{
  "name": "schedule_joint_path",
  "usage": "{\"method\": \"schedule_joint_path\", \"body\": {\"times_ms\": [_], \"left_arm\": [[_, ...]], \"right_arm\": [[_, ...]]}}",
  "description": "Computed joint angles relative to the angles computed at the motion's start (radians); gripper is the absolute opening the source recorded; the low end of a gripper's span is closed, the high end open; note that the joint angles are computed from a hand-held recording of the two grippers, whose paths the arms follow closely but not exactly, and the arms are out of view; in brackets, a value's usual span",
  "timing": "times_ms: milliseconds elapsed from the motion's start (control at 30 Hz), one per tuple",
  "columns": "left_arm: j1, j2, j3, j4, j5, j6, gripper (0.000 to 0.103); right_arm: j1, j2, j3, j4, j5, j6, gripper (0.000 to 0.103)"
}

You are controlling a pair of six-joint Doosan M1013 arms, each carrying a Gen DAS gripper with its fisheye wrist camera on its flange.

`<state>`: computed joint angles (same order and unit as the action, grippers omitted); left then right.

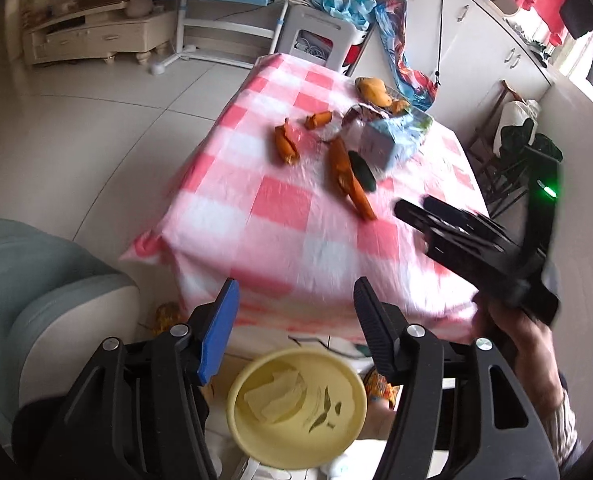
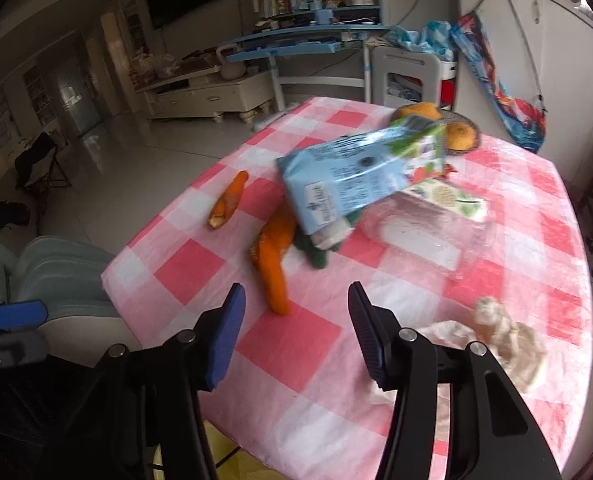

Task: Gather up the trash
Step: 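Grasp an orange peel on the table with the left tool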

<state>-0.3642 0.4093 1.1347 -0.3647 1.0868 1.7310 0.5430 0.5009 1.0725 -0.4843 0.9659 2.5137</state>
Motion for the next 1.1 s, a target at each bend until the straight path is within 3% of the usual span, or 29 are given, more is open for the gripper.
{"method": "schedule_joint_path", "body": {"times_ms": [167, 267, 467, 667, 700, 733, 833, 900, 1100], "left_arm": [[-0.039, 0.093, -0.118, -0.02, 0.046, -0.036, 0.057], [-0.078, 0.143, -0.179, 0.008, 0.07, -0.063, 0.057], [-0.128, 0.195, -0.233, 0.103, 0.058, -0.193, 0.057], [-0.139, 0.231, -0.262, 0.162, 0.053, -0.243, 0.057], [-0.137, 0.238, -0.269, 0.162, 0.057, -0.247, 0.055], [-0.134, 0.24, -0.269, 0.156, 0.05, -0.247, 0.047], [-0.114, 0.249, -0.277, 0.086, 0.053, -0.215, 0.027], [-0.111, 0.244, -0.27, 0.079, 0.043, -0.185, 0.017], [-0.089, 0.212, -0.228, 0.041, 0.035, -0.119, 0.003]], "right_arm": [[0.01, -0.038, 0.039, -0.126, 0.145, 0.139, 0.054], [-0.004, -0.065, 0.085, -0.115, 0.184, 0.23, 0.058], [-0.022, -0.076, 0.115, -0.084, 0.222, 0.272, 0.066], [-0.037, -0.081, 0.132, -0.043, 0.207, 0.264, 0.068], [-0.04, -0.081, 0.138, -0.03, 0.196, 0.253, 0.068], [-0.044, -0.079, 0.138, -0.01, 0.18, 0.235, 0.066], [-0.046, -0.061, 0.118, 0.03, 0.154, 0.173, 0.045], [-0.042, -0.052, 0.106, 0.038, 0.14, 0.142, 0.039], [-0.024, -0.042, 0.084, -0.004, 0.103, 0.102, 0.033]]}}
